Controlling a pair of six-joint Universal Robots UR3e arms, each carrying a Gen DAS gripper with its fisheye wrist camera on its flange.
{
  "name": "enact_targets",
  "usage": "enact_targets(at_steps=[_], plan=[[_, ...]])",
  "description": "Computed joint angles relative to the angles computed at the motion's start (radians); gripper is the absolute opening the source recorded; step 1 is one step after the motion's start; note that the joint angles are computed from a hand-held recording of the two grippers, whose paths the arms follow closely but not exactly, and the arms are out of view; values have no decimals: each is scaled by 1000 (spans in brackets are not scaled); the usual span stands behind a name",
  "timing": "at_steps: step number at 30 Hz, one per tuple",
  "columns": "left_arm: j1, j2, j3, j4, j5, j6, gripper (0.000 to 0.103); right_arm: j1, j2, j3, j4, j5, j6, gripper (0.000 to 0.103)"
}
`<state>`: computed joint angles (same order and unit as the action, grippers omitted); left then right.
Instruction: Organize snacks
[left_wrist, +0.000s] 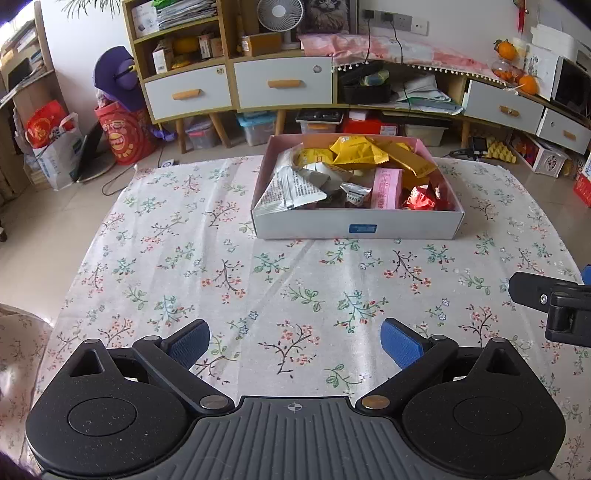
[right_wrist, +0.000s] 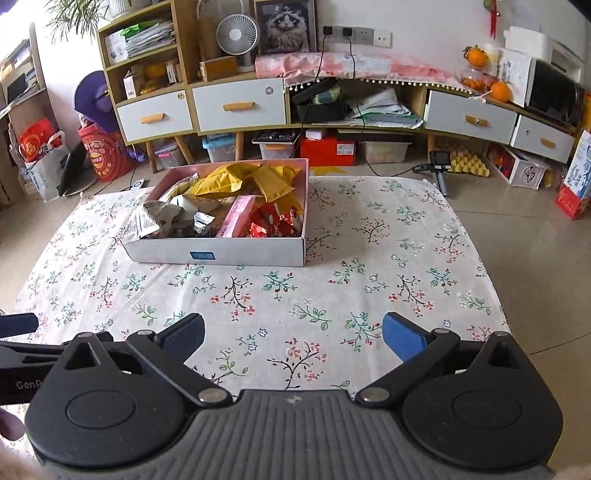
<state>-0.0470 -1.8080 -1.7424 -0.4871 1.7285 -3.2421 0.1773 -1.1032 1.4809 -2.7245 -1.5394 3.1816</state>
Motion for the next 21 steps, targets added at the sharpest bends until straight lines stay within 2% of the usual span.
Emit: enact_targets(at_steps=[21], plan=[[9, -4, 10, -14, -5, -1, 100, 12, 18, -45, 54, -16, 3, 103]])
